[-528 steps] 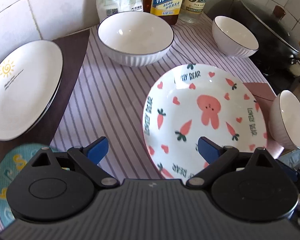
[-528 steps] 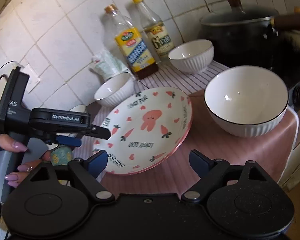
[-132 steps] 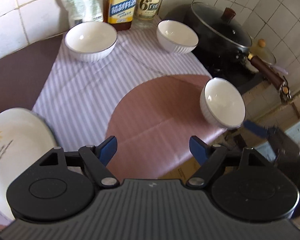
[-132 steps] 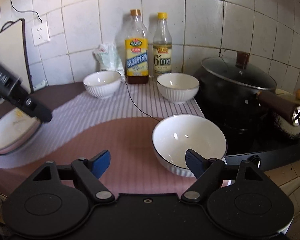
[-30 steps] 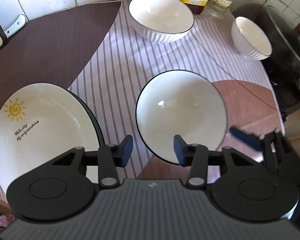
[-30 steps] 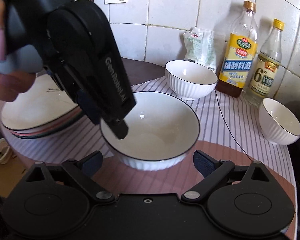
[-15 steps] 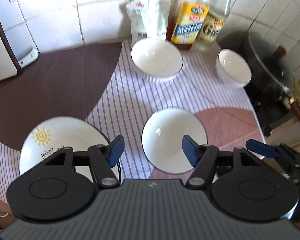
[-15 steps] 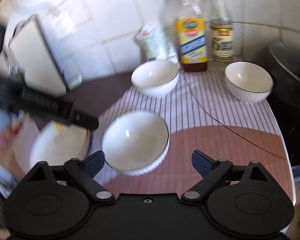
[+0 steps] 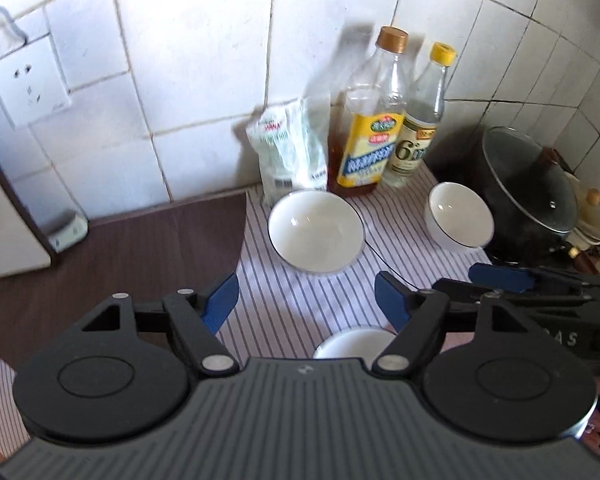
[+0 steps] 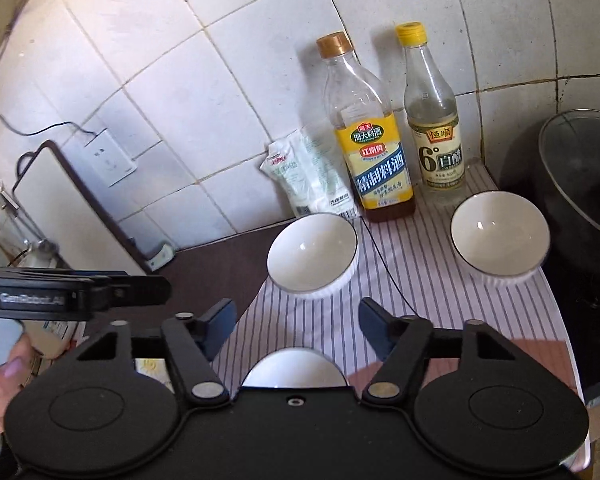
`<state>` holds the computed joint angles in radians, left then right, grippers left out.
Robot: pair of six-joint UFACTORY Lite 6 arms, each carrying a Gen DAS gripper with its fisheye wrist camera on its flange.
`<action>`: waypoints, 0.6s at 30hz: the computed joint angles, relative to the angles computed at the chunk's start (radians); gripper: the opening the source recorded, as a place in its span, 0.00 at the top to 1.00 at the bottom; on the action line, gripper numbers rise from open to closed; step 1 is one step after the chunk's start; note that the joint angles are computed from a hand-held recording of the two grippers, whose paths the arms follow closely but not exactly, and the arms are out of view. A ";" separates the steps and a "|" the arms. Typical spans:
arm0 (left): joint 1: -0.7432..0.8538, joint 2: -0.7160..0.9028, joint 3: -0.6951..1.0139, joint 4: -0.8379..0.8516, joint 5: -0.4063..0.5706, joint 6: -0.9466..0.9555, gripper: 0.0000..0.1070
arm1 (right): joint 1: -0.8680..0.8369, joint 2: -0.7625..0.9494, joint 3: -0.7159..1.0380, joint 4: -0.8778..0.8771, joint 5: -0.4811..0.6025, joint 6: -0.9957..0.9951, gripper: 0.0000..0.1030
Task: Organize plates and bowls
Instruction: 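Move both tools to the white bowl in front of the bottles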
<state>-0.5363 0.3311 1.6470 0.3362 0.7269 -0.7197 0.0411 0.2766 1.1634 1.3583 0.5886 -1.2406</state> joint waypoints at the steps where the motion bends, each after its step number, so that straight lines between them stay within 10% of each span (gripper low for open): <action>1: 0.015 0.025 0.017 -0.017 -0.022 0.036 0.31 | 0.006 0.048 0.046 -0.001 0.005 0.030 0.33; 18: 0.239 0.631 0.535 -0.315 -0.024 0.314 0.35 | 0.146 0.597 0.631 -0.354 -0.180 0.498 0.63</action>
